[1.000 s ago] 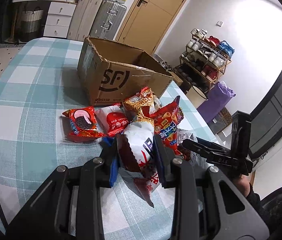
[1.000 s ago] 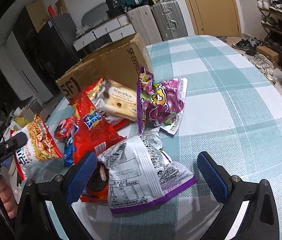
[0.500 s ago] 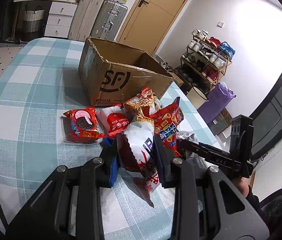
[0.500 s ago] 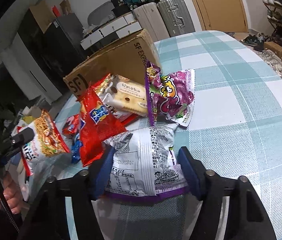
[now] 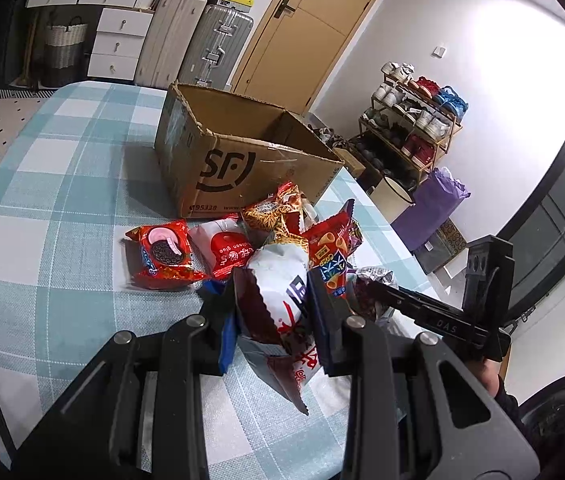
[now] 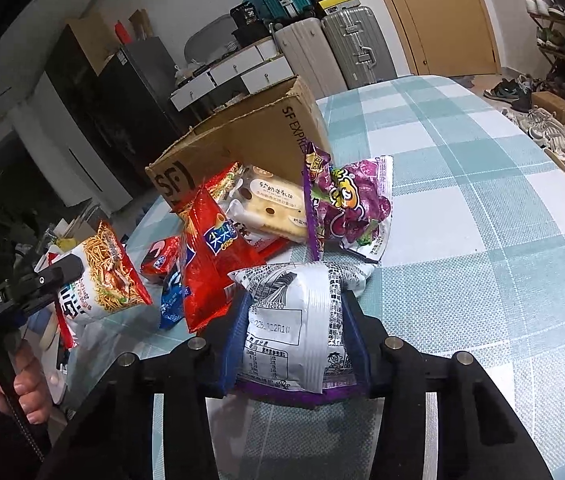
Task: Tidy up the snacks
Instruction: 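Close the right gripper on the white-purple snack bag and lift it, then carry both bags over the SF box and open both grippers to drop them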
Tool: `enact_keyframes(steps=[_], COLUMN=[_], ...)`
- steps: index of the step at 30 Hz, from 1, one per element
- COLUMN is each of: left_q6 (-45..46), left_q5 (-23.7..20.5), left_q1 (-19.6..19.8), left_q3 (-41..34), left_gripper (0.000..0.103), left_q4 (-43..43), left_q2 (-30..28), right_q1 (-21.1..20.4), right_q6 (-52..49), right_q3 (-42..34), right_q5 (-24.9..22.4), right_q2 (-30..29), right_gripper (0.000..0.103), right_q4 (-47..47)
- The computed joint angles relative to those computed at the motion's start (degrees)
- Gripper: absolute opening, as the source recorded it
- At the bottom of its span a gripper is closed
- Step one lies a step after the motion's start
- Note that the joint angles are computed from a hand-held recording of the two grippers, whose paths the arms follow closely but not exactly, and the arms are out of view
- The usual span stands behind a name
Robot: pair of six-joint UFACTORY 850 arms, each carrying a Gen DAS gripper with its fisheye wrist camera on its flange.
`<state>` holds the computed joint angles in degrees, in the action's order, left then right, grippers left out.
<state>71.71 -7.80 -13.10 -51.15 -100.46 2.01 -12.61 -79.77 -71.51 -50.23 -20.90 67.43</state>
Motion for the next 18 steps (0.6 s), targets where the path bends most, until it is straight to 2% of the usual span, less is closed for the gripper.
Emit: enact_keyframes(steps=[7, 18], left_q6=[-1.76, -11.5], left_q5=[-0.02, -0.6], left_q1=[0.25, 0.66], left_q3=[-0.4, -2.52], left_gripper=[0.028, 0.028], left_q4=[1.95, 11.82], left_q2=[0.6, 0.64], right_q1=[-1.12, -1.13], right_q6=[-1.8, -4.35], right_q3=[0.86, 0.74], right_q5=[-2.5, -6.36], right_q2=[1.01, 4.11], right_gripper=[0.043, 0.043], right_q4=[3.23, 6.71])
